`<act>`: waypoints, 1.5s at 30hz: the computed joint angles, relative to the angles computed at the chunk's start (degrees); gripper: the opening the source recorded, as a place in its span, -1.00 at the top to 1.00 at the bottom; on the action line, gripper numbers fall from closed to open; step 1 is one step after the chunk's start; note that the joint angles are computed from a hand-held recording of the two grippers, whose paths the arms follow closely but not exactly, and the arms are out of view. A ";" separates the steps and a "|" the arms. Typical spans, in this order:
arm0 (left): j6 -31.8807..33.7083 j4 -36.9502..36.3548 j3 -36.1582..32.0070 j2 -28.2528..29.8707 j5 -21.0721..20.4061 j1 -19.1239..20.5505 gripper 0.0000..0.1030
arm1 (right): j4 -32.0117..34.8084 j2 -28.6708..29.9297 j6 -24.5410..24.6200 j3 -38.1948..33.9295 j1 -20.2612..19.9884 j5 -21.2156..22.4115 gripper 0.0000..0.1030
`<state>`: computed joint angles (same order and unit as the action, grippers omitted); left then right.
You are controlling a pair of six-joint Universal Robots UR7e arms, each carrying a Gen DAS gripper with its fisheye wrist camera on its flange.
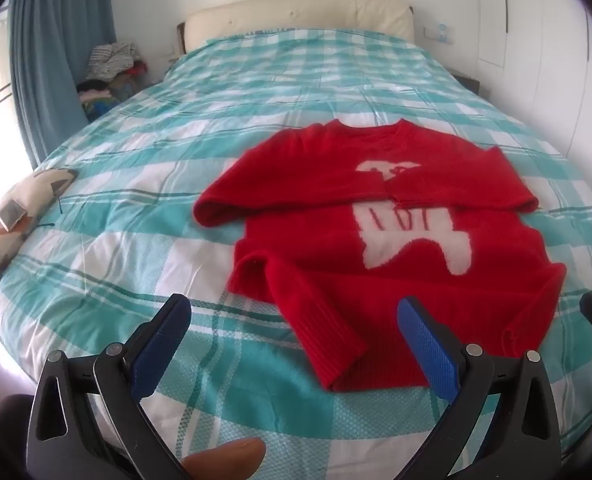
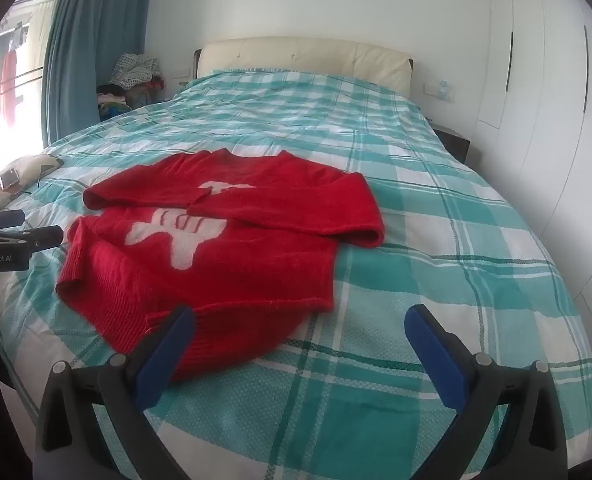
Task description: Fold small clothes
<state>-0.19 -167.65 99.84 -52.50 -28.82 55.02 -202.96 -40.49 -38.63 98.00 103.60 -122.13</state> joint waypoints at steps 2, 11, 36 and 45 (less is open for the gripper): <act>1.34 -2.05 0.21 0.21 -0.43 0.05 -1.00 | 0.34 -0.18 0.10 0.07 -0.04 0.06 -1.00; 0.57 -0.74 -0.31 0.45 -0.73 0.06 -1.00 | 0.28 0.43 -0.26 -0.20 -0.25 -0.05 -1.00; 0.17 0.26 0.40 -0.31 -0.94 -0.16 -1.00 | 0.20 0.73 -0.36 -0.04 0.18 -0.42 -1.00; -0.15 0.81 0.42 -0.39 -0.89 -0.21 -1.00 | 0.34 0.67 -0.39 -0.01 0.11 -0.36 -1.00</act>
